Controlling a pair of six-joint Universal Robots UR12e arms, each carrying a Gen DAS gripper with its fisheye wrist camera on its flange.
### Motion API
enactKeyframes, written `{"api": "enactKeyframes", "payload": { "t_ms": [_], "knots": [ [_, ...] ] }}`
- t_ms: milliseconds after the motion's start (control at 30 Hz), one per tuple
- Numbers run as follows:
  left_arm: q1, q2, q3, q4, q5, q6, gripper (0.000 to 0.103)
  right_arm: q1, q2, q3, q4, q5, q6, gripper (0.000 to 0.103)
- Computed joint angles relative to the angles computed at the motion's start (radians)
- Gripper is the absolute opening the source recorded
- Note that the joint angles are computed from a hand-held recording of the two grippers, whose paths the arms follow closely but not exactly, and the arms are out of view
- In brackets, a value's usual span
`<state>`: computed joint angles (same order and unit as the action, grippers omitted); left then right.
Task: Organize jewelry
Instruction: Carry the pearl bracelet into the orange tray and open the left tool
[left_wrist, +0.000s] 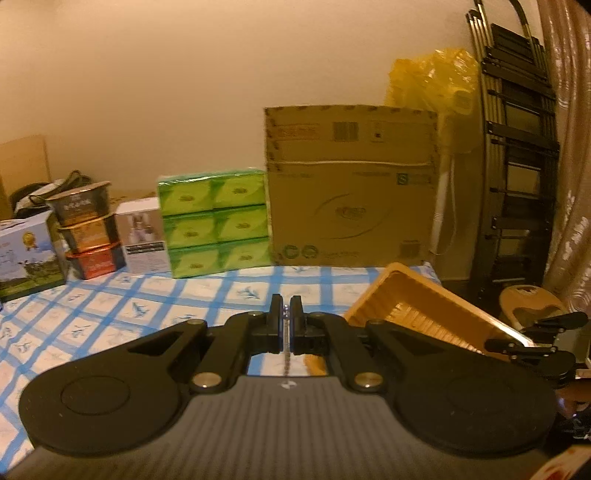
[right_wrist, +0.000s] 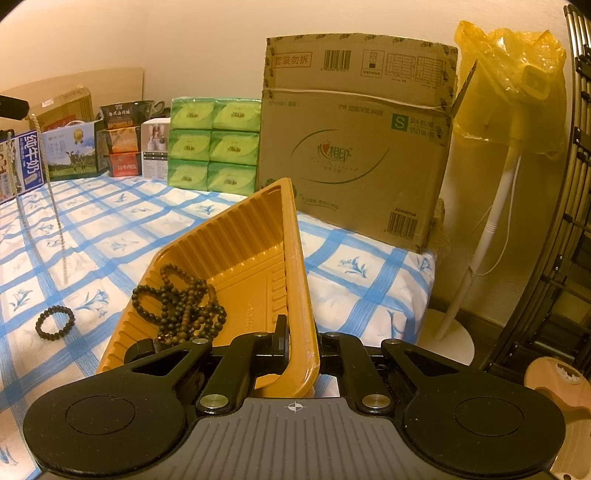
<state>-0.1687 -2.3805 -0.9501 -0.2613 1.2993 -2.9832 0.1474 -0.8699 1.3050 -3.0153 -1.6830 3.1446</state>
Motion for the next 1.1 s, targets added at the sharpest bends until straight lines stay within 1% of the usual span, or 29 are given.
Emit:
{"api": "enactKeyframes", "payload": {
  "t_ms": [233,400,600,900,1100],
  "knots": [
    [-0.009,-0.028,0.053,-0.055,-0.059,0.001,0.002,0.001,-0.001,0.0,0.001,0.001,0.001,0.007],
    [-0.017,-0.056,0.112,-0.093,-0.107,0.002,0.002,0.001,-0.001,0.0,0.001,0.001,0.002,0.007],
    [-0.033,-0.091,0.19,-0.121,-0.156,0.011,0.002,0.001,-0.001,-0.001,0.001,0.004,0.005,0.007],
    [-0.056,-0.145,0.296,-0.213,-0.206,0.042,0.002,-0.003,0.001,0.0,-0.003,0.012,0.012,0.007],
    [-0.065,-0.18,0.35,-0.274,-0.216,0.042,0.002,-0.004,0.001,0.001,-0.005,0.013,0.013,0.007]
  ]
}}
